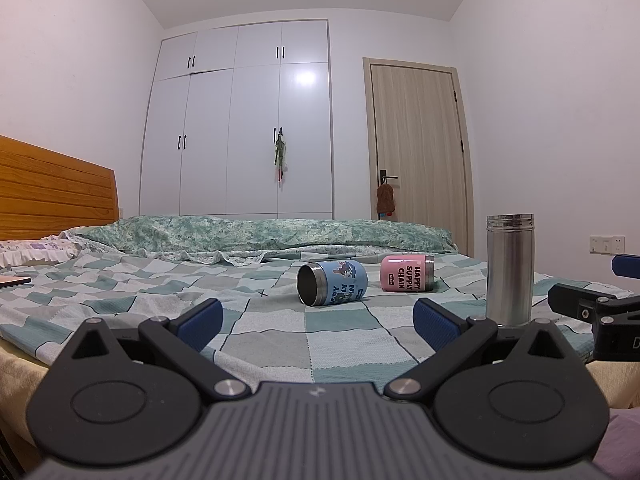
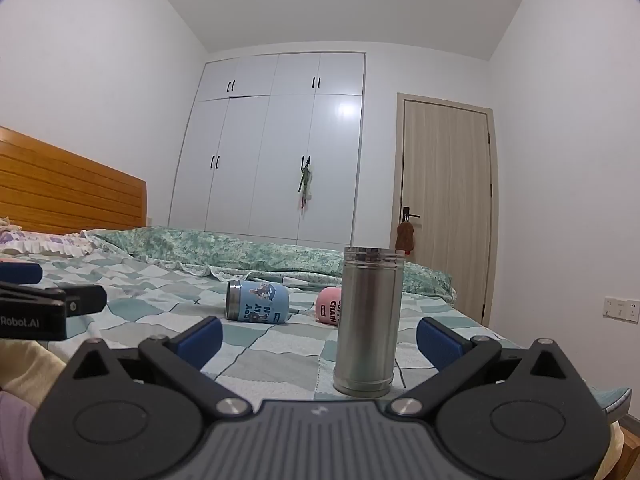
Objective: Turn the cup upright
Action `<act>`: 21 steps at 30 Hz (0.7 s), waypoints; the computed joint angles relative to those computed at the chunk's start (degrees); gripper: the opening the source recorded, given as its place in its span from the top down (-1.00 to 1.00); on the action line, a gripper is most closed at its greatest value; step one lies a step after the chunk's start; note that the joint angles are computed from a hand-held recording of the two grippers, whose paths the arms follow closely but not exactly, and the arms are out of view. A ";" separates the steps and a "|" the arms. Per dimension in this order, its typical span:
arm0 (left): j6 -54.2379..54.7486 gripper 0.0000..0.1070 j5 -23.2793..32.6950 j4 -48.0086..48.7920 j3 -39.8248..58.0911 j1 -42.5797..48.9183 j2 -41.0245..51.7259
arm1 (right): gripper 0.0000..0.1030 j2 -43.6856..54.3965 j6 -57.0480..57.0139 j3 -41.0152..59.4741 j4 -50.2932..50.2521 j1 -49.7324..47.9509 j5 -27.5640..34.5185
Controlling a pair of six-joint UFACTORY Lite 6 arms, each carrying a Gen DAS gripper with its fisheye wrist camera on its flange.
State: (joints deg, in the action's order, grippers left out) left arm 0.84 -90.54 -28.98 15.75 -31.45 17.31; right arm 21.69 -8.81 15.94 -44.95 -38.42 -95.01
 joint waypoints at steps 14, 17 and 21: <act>0.05 -0.93 0.11 -0.05 0.00 -0.09 -0.04 | -1.00 -0.70 -0.03 -0.63 -0.05 -0.06 0.16; 0.03 -0.93 0.13 -0.16 0.00 -0.19 -0.05 | -1.00 -0.87 -0.01 -0.75 -0.04 -0.06 0.22; 0.03 -0.93 0.16 0.01 -0.01 -0.06 -0.07 | -1.00 -0.93 0.00 -0.79 -0.03 -0.05 0.24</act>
